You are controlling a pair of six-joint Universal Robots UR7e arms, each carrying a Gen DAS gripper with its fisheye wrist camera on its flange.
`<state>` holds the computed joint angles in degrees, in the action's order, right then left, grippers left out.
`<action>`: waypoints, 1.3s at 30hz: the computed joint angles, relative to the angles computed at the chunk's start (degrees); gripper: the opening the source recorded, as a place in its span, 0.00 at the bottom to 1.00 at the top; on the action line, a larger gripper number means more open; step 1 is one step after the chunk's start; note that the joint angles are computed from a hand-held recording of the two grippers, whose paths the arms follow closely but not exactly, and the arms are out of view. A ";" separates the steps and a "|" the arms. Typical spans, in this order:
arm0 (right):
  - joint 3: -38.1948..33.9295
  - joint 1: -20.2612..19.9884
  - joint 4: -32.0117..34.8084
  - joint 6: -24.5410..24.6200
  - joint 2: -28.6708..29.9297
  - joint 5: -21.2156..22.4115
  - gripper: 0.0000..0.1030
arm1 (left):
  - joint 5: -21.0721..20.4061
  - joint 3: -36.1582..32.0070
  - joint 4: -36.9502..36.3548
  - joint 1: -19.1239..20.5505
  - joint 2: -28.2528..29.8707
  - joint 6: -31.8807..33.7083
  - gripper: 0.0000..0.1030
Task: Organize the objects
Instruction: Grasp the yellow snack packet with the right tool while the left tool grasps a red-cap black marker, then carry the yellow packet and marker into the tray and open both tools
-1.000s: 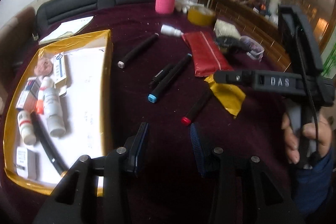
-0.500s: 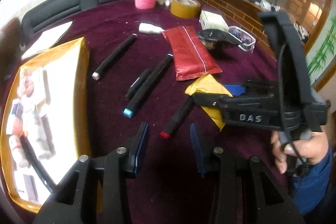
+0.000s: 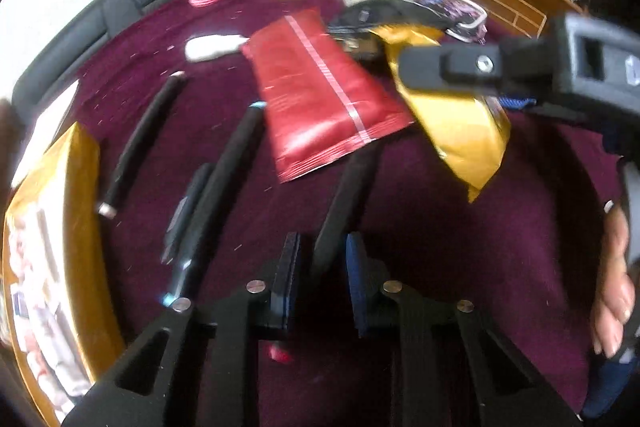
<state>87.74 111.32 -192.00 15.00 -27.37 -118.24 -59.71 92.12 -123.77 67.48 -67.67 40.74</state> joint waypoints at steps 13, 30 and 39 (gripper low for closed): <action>0.68 -0.21 -1.24 1.12 -0.52 0.16 0.41 | -4.59 4.35 1.82 1.20 -5.93 -8.65 0.11; 0.39 -0.51 -1.67 -0.47 0.03 2.86 0.41 | -18.82 -4.23 9.32 8.37 -13.42 -14.67 0.11; -0.96 -0.53 -0.62 -1.77 1.15 5.81 0.41 | -19.49 -10.29 6.06 12.42 -11.60 -17.43 0.11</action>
